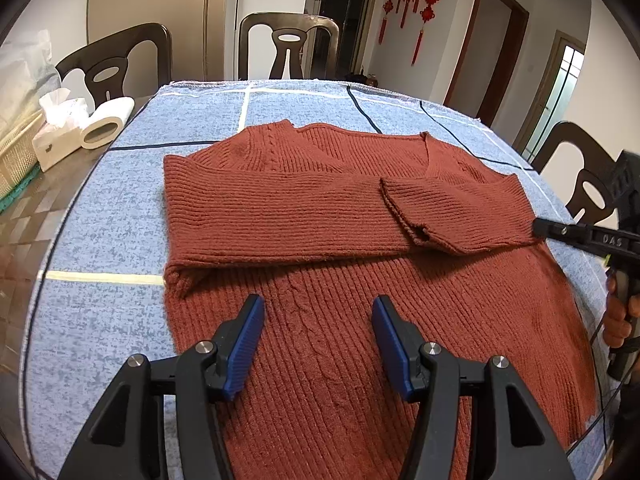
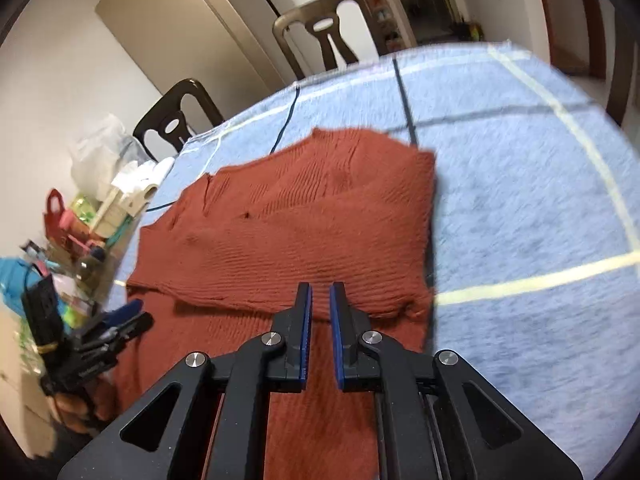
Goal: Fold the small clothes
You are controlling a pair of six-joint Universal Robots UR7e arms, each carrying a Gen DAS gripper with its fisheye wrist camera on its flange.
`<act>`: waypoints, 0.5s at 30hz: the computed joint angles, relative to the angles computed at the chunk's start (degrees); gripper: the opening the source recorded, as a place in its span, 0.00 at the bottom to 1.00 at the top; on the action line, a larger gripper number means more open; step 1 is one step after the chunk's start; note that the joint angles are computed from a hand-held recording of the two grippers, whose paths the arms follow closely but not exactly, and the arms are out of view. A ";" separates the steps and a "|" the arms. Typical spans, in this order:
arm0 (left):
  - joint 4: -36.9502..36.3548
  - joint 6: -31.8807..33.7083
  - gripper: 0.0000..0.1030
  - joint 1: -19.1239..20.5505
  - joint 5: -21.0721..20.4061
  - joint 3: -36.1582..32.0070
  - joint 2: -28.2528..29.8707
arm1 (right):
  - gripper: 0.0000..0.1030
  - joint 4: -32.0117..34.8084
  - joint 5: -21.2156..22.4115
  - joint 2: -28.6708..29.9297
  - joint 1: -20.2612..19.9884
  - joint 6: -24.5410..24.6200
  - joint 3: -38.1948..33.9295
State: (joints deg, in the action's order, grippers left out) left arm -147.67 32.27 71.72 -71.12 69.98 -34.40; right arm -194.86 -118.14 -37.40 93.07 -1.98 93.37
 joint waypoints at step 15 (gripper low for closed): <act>11.97 0.48 0.27 -3.78 -6.78 -15.67 9.61 | 0.09 1.58 -2.72 1.95 -2.37 -1.35 -7.79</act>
